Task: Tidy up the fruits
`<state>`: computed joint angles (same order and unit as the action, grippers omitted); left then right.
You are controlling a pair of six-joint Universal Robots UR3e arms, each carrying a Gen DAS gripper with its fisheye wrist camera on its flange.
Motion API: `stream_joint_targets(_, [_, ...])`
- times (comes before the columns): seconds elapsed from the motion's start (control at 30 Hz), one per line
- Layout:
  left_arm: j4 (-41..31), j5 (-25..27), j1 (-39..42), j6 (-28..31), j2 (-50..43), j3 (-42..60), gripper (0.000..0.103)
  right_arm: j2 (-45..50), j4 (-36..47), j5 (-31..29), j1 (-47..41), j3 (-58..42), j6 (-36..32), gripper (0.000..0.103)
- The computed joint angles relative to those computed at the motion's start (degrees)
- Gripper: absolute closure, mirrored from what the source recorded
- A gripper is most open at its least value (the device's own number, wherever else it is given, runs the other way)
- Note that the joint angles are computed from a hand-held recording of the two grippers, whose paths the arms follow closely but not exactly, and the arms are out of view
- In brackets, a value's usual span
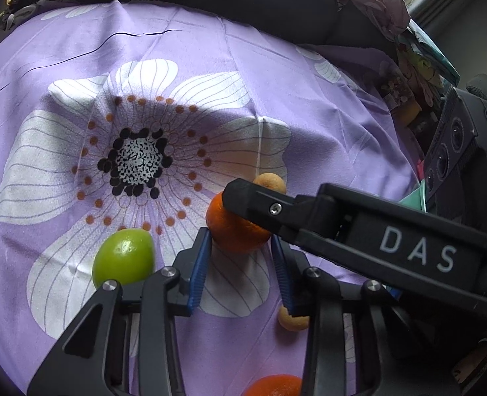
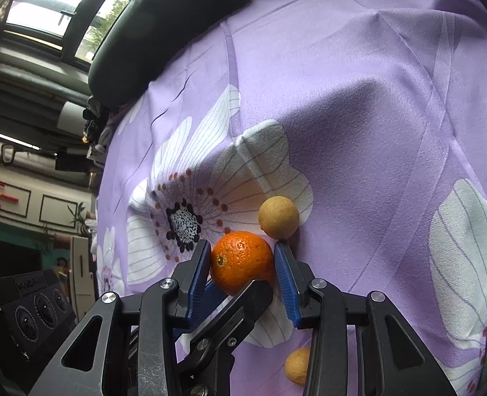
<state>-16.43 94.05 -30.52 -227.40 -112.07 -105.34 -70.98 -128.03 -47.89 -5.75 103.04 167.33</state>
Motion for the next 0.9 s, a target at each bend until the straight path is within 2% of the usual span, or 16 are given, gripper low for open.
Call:
stream_joint_targets(0.5, [1.9,8.2,-5.5,0.9,4.5,-0.3,0.066,-13.6,-6.3,4.2,-3.3,11.4,-1.3,0.061])
stream_joint_targets(0.8, [2.8,7.7,-5.8,2.1,4.4,-0.3,0.066,-15.6,-7.1,4.7,-4.3,13.2,-1.6,0.061])
stream_joint_targets(0.9, [1.9,5.7,-5.0,2.3,3.8,-0.1,0.066,-14.6,-6.2,3.3,-3.8,12.3,-1.1,0.061])
